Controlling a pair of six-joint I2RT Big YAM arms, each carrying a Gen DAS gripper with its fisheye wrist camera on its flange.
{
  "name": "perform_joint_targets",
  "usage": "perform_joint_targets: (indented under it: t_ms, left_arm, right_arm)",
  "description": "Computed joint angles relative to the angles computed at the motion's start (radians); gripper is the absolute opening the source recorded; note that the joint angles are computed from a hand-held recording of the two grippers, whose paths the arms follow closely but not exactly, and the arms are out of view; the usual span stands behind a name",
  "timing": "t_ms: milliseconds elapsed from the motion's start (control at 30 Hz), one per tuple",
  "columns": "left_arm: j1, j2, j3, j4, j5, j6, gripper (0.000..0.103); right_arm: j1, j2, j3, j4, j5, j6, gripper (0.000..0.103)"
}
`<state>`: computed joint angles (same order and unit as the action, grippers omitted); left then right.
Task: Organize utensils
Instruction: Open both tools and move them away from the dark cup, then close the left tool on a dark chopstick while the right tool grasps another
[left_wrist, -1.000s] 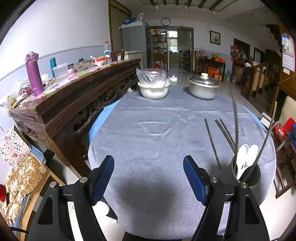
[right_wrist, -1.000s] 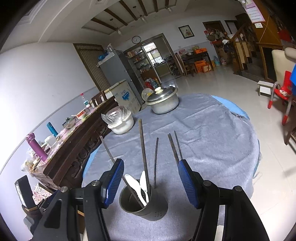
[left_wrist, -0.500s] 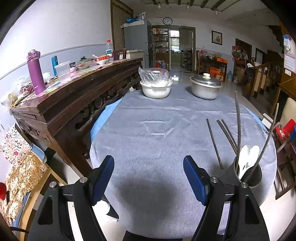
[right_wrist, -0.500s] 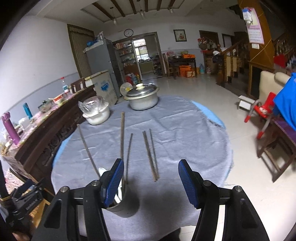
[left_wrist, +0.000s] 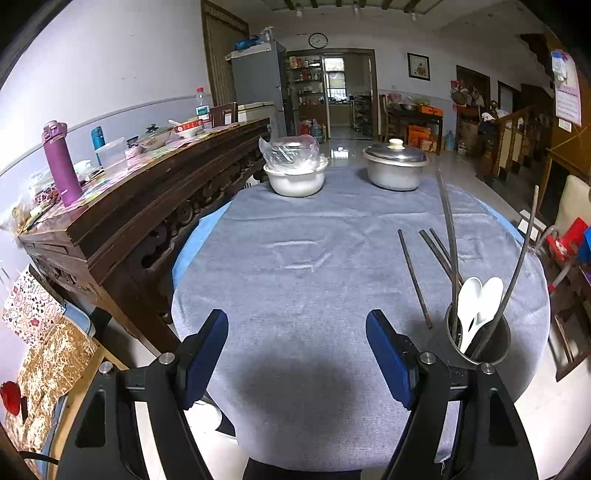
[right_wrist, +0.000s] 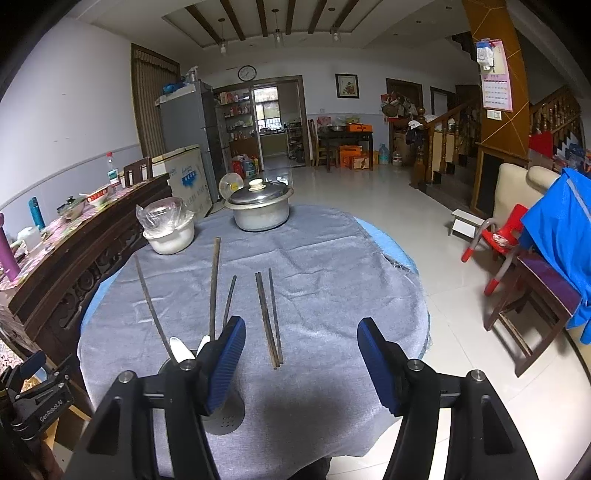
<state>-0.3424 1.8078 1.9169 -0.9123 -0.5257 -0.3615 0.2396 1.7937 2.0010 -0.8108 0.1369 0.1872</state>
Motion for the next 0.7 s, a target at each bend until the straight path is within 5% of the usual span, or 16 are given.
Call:
perform_joint_targets:
  t_ms: [400, 567, 700]
  left_arm:
    - [0.022, 0.048, 0.06, -0.041, 0.04, -0.009, 0.078]
    - [0.079, 0.147, 0.191, -0.075, 0.186, 0.017, 0.078]
    - [0.121, 0.273, 0.37, -0.125, 0.301, 0.072, 0.078]
  right_arm:
    - [-0.01, 0.025, 0.027, -0.02, -0.013, -0.004, 0.067]
    - [-0.048, 0.093, 0.099, -0.062, -0.109, 0.02, 0.067]
    - [-0.092, 0.233, 0.275, -0.153, -0.238, 0.016, 0.066]
